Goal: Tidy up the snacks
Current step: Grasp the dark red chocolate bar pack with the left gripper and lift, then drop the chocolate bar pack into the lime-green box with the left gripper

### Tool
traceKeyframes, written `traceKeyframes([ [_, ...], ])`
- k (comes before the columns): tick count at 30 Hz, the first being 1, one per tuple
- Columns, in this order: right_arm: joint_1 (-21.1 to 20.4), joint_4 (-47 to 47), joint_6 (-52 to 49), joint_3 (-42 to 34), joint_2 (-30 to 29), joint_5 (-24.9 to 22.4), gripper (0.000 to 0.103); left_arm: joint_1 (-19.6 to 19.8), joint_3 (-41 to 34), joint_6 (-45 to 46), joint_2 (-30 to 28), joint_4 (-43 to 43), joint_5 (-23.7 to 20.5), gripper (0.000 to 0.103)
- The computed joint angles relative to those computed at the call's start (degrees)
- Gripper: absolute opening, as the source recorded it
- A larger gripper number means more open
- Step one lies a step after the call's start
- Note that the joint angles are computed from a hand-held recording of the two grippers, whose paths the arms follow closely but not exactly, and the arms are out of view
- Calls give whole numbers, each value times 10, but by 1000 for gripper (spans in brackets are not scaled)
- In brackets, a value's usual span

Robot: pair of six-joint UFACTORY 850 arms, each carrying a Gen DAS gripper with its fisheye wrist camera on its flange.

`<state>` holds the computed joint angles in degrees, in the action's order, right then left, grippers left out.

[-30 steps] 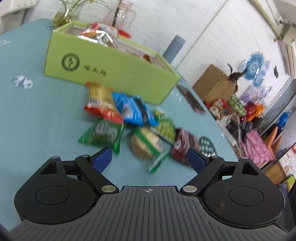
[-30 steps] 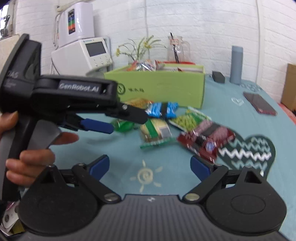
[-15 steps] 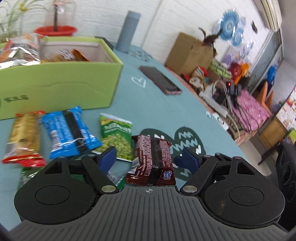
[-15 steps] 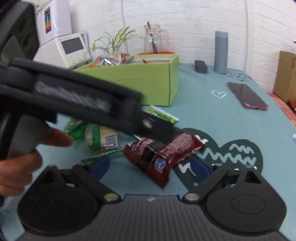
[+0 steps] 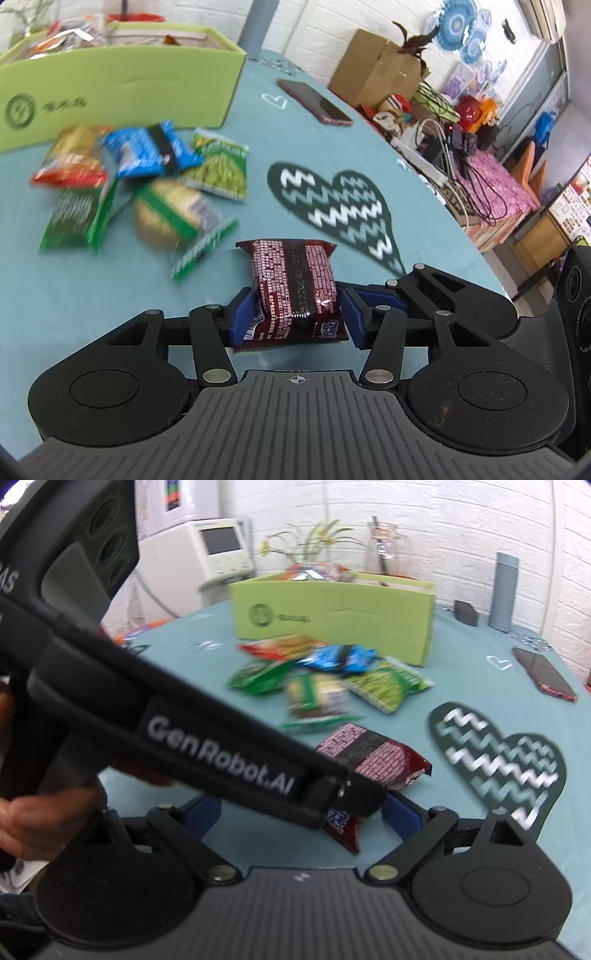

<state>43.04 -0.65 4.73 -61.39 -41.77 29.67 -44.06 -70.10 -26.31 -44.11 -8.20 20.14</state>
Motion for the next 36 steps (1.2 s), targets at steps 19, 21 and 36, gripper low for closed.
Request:
traceKeyframes([
  [19, 21, 62, -25, 22, 13, 63, 79, -19, 62, 98, 44, -126, 62, 19],
  [21, 10, 53, -17, 11, 14, 75, 78, -10, 56, 89, 49, -108, 70, 18],
  [36, -72, -112, 14, -448, -195, -117, 78, 118, -251, 328, -69, -252, -52, 20],
])
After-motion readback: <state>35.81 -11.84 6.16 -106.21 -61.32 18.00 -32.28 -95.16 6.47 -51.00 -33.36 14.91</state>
